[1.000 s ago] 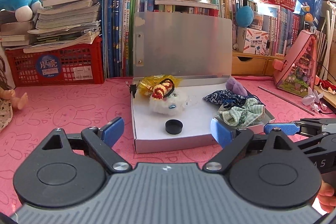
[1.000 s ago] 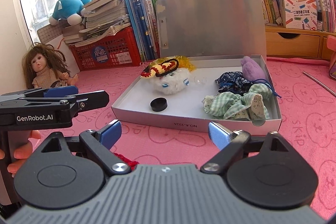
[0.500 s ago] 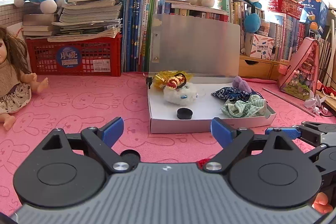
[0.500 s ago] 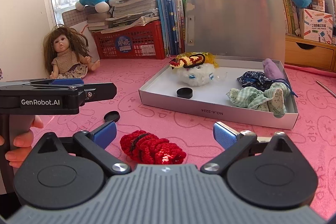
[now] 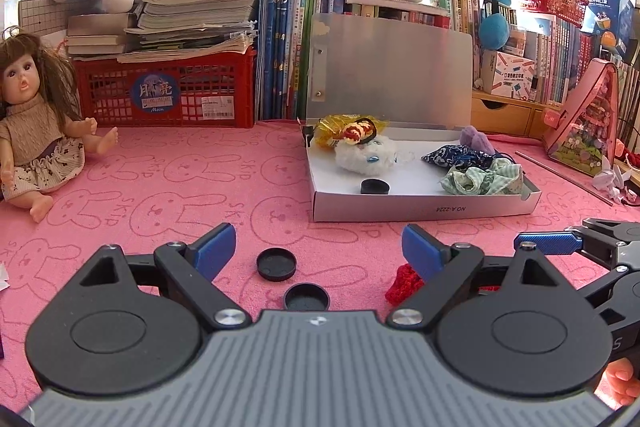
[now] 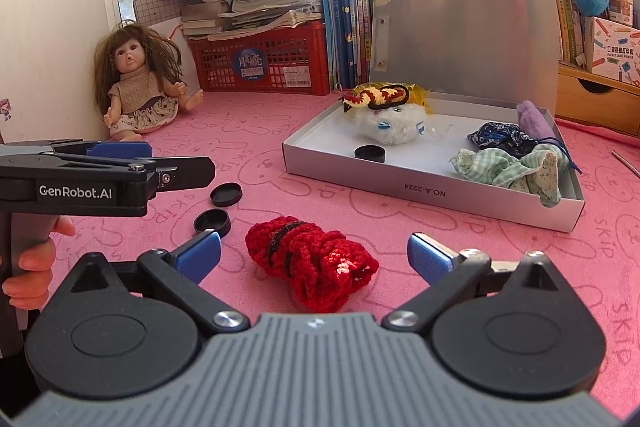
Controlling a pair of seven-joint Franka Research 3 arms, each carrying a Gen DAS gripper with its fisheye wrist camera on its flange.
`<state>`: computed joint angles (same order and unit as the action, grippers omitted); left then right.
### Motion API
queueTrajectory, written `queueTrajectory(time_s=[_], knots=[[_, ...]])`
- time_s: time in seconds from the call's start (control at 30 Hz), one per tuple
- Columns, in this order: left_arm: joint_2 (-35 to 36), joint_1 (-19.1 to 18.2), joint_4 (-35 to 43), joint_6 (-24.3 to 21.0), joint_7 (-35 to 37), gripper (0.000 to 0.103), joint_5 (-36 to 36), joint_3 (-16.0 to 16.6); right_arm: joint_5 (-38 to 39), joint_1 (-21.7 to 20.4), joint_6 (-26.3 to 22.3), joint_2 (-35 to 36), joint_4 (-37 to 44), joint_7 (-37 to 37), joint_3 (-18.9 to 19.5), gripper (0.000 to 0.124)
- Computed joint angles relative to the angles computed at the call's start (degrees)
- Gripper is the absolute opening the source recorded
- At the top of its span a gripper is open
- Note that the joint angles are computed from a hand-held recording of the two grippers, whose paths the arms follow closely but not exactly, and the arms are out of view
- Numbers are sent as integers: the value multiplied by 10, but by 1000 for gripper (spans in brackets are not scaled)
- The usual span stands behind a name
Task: Organize objects
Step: 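Withdraw both grippers from the box toward the black lids and red crochet pouch, then close the left gripper on the black lid while the right approaches the red pouch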
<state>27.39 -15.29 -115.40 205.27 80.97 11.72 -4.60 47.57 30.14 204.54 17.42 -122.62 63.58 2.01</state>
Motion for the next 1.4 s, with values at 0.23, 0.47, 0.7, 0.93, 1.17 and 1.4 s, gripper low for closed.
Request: queueTrajectory(time_s=[0.23,0.47,0.7,0.93,1.17,1.4], knots=[[4,-1,-6,-8,-3,93,-15,8,31,18,-8,10,13,-23,-14,103],[13,21,-2,-19,-25,93,2,-3,81,41,-18,24,37,-59,-33,103],[29,12,20,-39,-35,93,0,8,161,79,-27,45,74,-128,-64,103],[38,43,22,-44,-64,92,38,-19,275,95,-23,66,116,-245,-69,103],[40,29,11,-20,-50,83,52,-8,183,36,54,34,48,-175,6,103],[50,1,20,-29,-24,69,26,6,199,17,57,37,46,-182,27,101]])
